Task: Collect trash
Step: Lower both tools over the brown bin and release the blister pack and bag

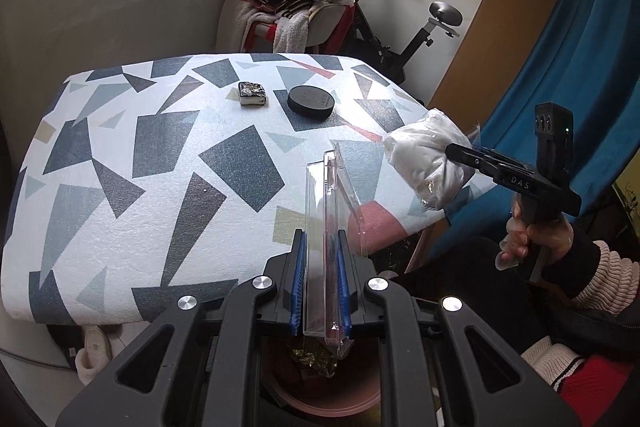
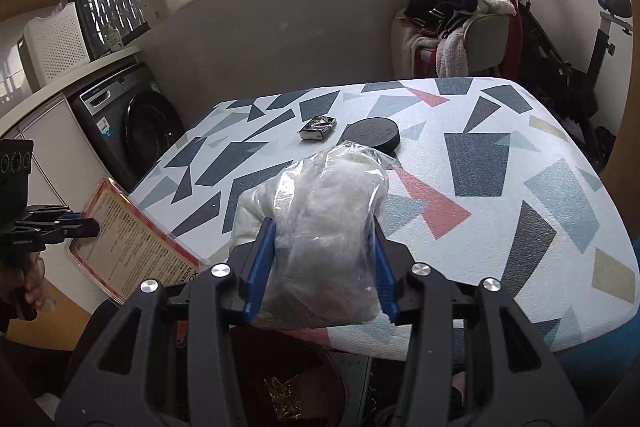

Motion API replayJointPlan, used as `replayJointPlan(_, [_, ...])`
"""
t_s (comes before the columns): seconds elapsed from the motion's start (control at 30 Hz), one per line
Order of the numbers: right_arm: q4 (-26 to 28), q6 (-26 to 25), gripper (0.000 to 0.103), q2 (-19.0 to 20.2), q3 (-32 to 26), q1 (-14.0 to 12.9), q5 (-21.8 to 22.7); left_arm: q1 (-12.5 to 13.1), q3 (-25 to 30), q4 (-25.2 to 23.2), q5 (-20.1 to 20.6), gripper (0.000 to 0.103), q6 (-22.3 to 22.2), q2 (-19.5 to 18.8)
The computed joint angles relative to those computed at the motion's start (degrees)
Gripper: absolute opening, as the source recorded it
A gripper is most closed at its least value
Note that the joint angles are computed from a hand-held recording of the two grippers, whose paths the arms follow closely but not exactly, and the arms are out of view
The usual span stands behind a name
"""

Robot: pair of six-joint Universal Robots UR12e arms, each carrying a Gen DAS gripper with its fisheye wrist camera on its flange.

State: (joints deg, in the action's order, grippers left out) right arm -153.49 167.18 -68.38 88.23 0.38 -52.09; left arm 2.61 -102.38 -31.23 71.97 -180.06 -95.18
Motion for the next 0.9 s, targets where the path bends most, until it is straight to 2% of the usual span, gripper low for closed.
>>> replayJointPlan(0.4, [0.5,0.01,0.047,-1.04,2.73,-0.25,1.75,-1.04,-2.8,-3.43,0.19,0.015,3.34,1.15])
replayJointPlan(0.47, [0.86,-0.21,0.047,-1.13,3.02,-0.27,1.89,-0.88,-3.32,-3.41,-1.47,0.017,3.19,0.96])
replayJointPlan(0.5, [1.06,-0.27,0.047,-1.16,3.15,-0.28,1.96,-0.66,-3.75,-2.7,-2.58,0.033,2.62,0.87])
replayJointPlan(0.53, [1.18,-0.32,0.047,-1.2,3.29,-0.28,2.0,-0.33,-4.28,-1.43,-4.1,0.059,1.74,0.8])
replayJointPlan(0.57, [1.31,-0.45,0.047,-1.25,3.44,-0.27,2.0,-0.09,-4.86,0.35,-5.29,0.067,0.68,0.76])
replayJointPlan(0.6, [1.5,-0.76,0.047,-1.33,3.61,-0.24,1.92,0.1,-5.46,2.4,-6.01,0.073,-0.14,0.72])
replayJointPlan(0.67, [2.18,-1.96,0.047,-1.56,4.01,-0.05,1.34,-0.02,-6.3,5.98,-5.56,0.078,-1.44,0.56])
replayJointPlan(0.73, [3.29,-3.77,0.047,-1.86,4.46,0.19,1.0,-0.64,-6.91,9.15,-2.56,0.092,-2.7,0.39])
replayJointPlan(0.83, [5.72,-6.27,0.047,-2.28,5.23,0.26,2.22,-1.62,-7.61,12.42,2.49,0.097,-3.57,0.11])
replayJointPlan(0.9, [7.86,-8.56,0.047,-2.51,5.6,0.48,2.62,-1.65,-8.04,13.83,3.58,0.097,-4.35,-0.09])
